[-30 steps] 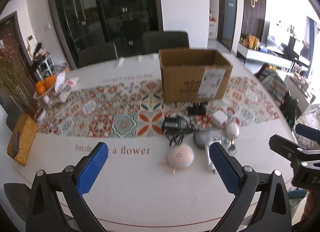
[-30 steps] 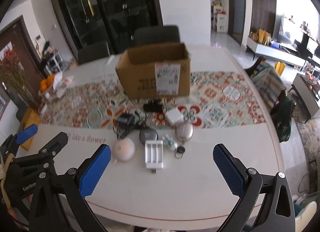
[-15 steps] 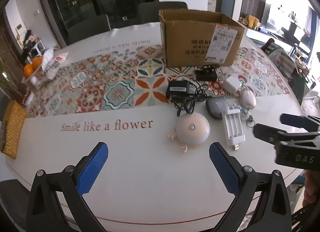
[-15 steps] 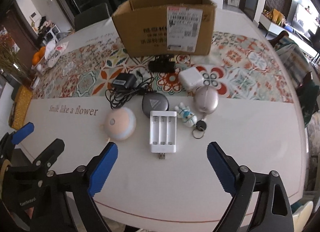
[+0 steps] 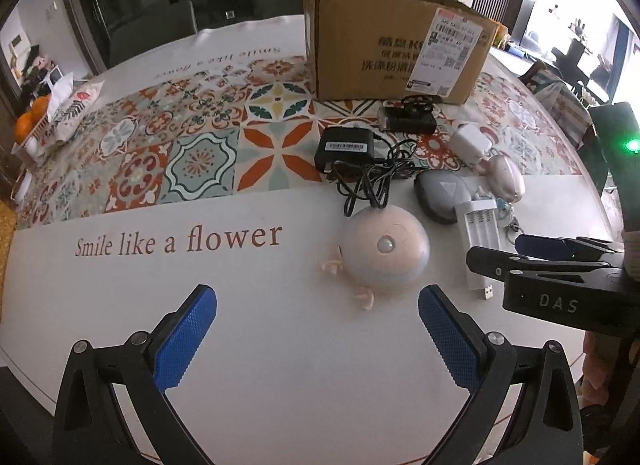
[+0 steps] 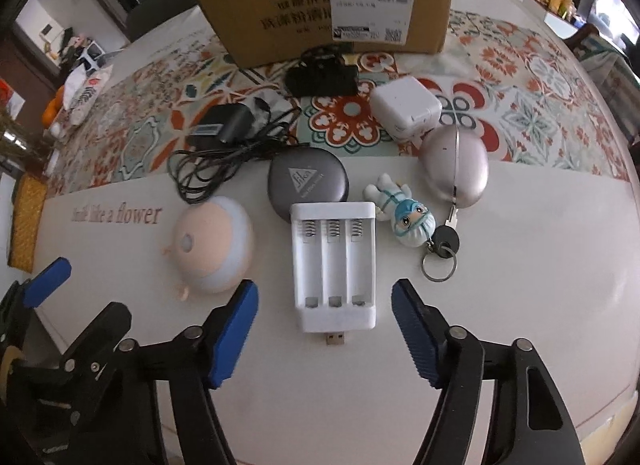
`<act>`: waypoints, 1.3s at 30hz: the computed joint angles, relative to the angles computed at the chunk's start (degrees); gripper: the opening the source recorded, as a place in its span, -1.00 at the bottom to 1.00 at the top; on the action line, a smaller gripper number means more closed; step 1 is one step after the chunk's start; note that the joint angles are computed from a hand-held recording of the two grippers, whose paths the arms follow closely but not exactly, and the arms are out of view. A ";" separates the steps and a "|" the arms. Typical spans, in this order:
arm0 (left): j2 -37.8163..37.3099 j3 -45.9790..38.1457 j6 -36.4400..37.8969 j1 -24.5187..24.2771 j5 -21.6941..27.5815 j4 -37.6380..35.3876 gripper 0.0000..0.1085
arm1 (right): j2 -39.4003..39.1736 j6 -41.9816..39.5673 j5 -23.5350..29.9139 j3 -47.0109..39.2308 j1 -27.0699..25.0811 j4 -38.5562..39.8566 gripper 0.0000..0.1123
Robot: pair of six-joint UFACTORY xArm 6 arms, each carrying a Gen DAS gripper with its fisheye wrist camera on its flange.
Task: Organize rigid objects
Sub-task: 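Grasp the white battery charger with the right tool while the left tool grasps the pink round lamp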
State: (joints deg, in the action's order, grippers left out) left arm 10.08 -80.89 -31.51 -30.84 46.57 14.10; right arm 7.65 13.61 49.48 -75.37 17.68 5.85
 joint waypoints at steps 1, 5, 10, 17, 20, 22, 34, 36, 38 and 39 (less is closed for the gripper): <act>0.27 -0.09 0.26 0.09 -0.07 -0.23 0.89 | 0.60 0.22 0.02 -0.32 -0.01 -0.32 0.20; 1.08 -0.41 1.33 0.41 -0.22 -1.44 0.89 | 2.81 0.23 0.07 -1.84 -0.09 -0.55 0.14; 1.81 -0.61 1.78 0.67 -0.33 -1.97 0.89 | 4.59 0.73 -0.37 -2.94 0.39 -1.95 0.01; 2.65 -1.19 0.99 0.71 -0.09 -2.21 0.89 | 5.12 0.85 -1.76 -2.56 0.10 -1.32 -0.14; 3.25 -1.74 0.53 0.54 -0.11 -2.25 0.89 | 4.70 -0.63 -1.92 -1.98 -0.27 0.02 -0.14; 4.23 -2.99 1.00 0.46 0.58 -2.90 0.89 | 4.29 -2.69 -1.37 -1.74 -0.68 1.92 -0.14; 11.20 -11.90 6.38 -1.17 2.47 -6.91 0.89 | 0.81 -7.87 2.07 -0.62 -4.03 7.36 -0.14; 13.09 -14.07 6.91 -1.43 3.22 -7.45 0.86 | 0.71 -7.92 2.24 -0.63 -4.58 7.19 -0.14; 15.08 -16.32 7.24 -1.56 4.14 -7.78 0.83 | 0.69 -8.03 2.51 -0.59 -5.08 7.38 -0.14; 15.96 -17.32 7.21 -1.63 4.61 -7.71 0.81 | 0.60 -8.27 2.57 -0.45 -5.31 7.62 -0.14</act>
